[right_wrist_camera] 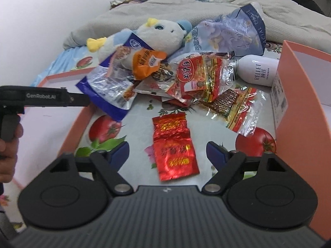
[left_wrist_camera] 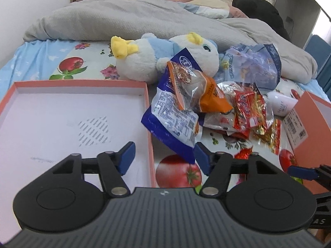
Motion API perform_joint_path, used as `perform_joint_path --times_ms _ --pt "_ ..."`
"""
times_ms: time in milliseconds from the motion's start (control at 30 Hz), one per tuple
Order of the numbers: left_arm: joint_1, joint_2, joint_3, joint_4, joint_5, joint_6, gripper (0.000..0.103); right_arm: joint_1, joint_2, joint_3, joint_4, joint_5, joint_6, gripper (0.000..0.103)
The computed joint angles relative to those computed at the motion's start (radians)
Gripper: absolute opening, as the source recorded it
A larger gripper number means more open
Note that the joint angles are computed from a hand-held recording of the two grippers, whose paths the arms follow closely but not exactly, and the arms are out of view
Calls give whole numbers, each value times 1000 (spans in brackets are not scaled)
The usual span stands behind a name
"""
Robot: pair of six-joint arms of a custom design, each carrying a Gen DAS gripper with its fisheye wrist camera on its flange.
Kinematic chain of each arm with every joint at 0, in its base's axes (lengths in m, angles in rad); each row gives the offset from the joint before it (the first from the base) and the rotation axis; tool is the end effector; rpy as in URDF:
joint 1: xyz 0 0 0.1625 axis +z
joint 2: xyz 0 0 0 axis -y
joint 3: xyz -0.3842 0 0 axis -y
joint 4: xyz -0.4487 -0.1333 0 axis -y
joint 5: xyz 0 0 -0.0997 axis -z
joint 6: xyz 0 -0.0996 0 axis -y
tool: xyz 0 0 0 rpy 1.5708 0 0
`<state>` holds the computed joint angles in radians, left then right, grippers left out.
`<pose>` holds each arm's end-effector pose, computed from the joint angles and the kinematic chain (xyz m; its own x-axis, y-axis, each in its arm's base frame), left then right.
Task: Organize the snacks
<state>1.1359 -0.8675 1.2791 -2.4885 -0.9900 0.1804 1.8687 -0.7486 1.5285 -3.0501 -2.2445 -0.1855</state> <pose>-0.1612 -0.7932 0.2515 -0.7900 0.2515 -0.5591 0.5187 0.7604 -0.3908 0.2814 -0.6740 0.1131 -0.8087 0.0170 0.5880 -0.3803 0.7475 -0.5447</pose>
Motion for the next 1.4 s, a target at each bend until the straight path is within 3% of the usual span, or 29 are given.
perform_joint_path --times_ms 200,367,467,567,900,1400 --pt "18 56 -59 -37 -22 22 53 -20 63 -87 27 -7 -36 76" --pt "36 76 -90 -53 -65 -11 31 -29 106 -138 56 -16 -84 70" --pt "40 76 -89 -68 -82 -15 17 -33 116 -149 77 -26 -83 55" --pt "44 66 -86 -59 -105 -60 9 -25 121 -144 53 -47 -102 55" --pt "10 -43 59 -87 -93 -57 4 15 79 -73 26 -83 -107 55" --pt "-51 -307 354 -56 -96 -206 3 76 -59 142 -3 -130 9 55"
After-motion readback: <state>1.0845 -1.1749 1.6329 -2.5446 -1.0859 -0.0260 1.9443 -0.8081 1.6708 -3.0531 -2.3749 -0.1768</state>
